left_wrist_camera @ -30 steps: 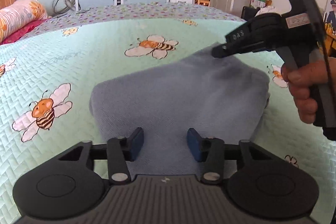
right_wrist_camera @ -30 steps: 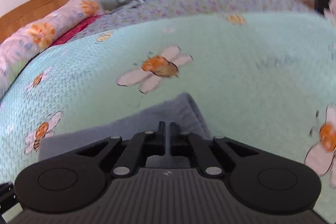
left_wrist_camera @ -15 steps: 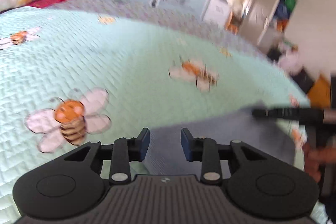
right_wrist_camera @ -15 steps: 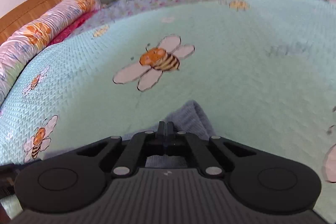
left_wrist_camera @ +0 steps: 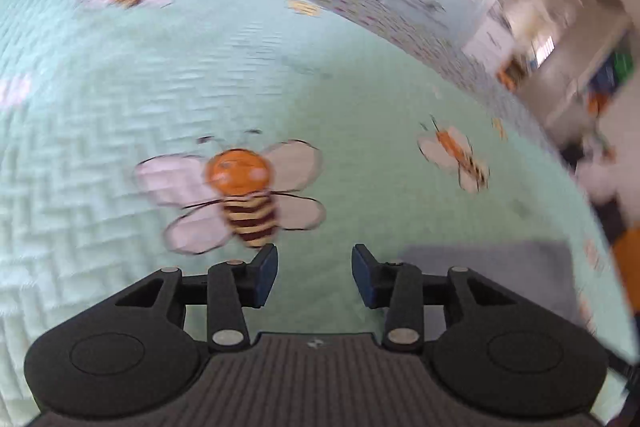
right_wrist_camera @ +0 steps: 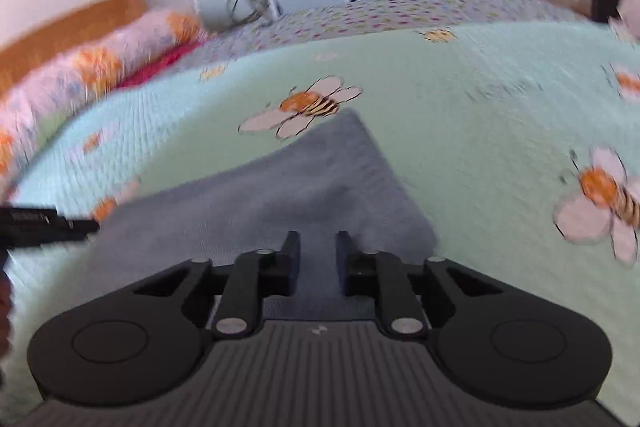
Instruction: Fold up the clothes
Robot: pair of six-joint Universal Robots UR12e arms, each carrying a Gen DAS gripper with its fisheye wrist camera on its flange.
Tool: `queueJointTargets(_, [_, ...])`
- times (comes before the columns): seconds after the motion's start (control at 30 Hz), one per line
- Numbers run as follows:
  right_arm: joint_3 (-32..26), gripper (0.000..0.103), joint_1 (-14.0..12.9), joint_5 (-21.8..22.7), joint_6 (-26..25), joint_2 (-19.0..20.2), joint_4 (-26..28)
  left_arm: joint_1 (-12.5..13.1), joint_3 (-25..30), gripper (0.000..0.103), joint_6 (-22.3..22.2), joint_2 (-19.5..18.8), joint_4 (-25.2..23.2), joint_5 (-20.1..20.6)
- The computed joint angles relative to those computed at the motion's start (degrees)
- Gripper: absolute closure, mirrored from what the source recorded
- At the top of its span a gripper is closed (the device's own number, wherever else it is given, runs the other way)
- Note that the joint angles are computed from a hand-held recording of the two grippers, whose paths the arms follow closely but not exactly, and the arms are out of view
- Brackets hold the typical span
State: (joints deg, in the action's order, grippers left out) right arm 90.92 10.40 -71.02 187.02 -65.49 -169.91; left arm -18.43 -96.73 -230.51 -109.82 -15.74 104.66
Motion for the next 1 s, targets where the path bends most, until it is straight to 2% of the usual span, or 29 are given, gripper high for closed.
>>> queueJointTargets(0.03, [1.12,0.076,-0.04,-0.24,0.16,-0.75,-1.76,0.27,-0.98,0.06,-0.74,0.76,0.35,-0.77])
queueJointTargets(0.1, [3.27,0.057,-0.02,-0.18,0.6,-2.05,-5.35,0.9,-2.51,0.06,-1.29,1.5,3.09,-5.11])
queueJointTargets(0.17, [4.5,0.052,0.0,1.51,3.08,-2.41,-7.24,1.24,-2.66,0.058,-1.78,1.25,5.5,-9.37])
queueJointTargets(0.23, [4.95,0.051,-0.04,4.17,7.42,-2.33,-7.25,1.47,-1.34,0.057,-2.0,0.2,6.45,-12.36])
queueJointTargets(0.37, [5.69,0.051,-0.62,11.32,16.24,-2.0,-6.0,2.6,1.26,0.054,-0.63,-1.42,5.31,-17.32])
queueJointTargets(0.43, [6.32,0.051,-0.64,14.45,17.0,-2.38,-4.6,3.2,2.03,0.053,-2.32,-1.89,3.42,-19.67])
queueJointTargets(0.53, [6.87,0.051,-0.74,16.46,18.06,-2.28,-3.45,3.54,2.7,0.053,-4.55,-2.85,2.37,-21.8])
queueJointTargets(0.63, [7.42,0.051,-1.69,19.76,26.74,-1.25,-6.2,3.87,2.82,0.055,-8.35,-4.12,4.88,-24.35])
queueJointTargets(0.7, [7.31,0.05,-2.23,21.42,32.29,-0.41,-8.0,4.01,2.57,0.069,-11.71,-4.85,7.43,-25.16])
queueJointTargets(0.77, [7.43,0.046,-2.53,21.93,36.45,0.21,-9.08,4.08,2.05,0.079,-14.97,-5.26,10.05,-25.59])
queueJointTargets(0.8, [7.48,0.046,-2.67,22.16,38.53,0.52,-9.63,3.92,1.41,0.082,-16.0,-5.07,12.47,-25.06])
queueJointTargets(0.87, [7.58,0.046,-2.96,22.59,42.72,1.16,-10.73,3.33,-0.24,0.083,-15.18,-4.05,18.61,-23.23])
queueJointTargets(0.9, [7.81,0.046,-3.02,22.6,43.21,1.12,-11.14,2.94,-0.54,0.083,-13.71,-3.61,18.53,-21.95])
queueJointTargets(0.97, [8.51,0.046,-3.14,22.76,43.31,0.85,-12.35,2.09,-0.26,0.079,-10.56,-2.47,13.6,-18.92])
queueJointTargets(1.0, [8.82,0.046,-3.25,22.76,43.79,0.81,-13.11,2.39,-0.54,0.076,-11.48,-2.44,12.44,-19.78])
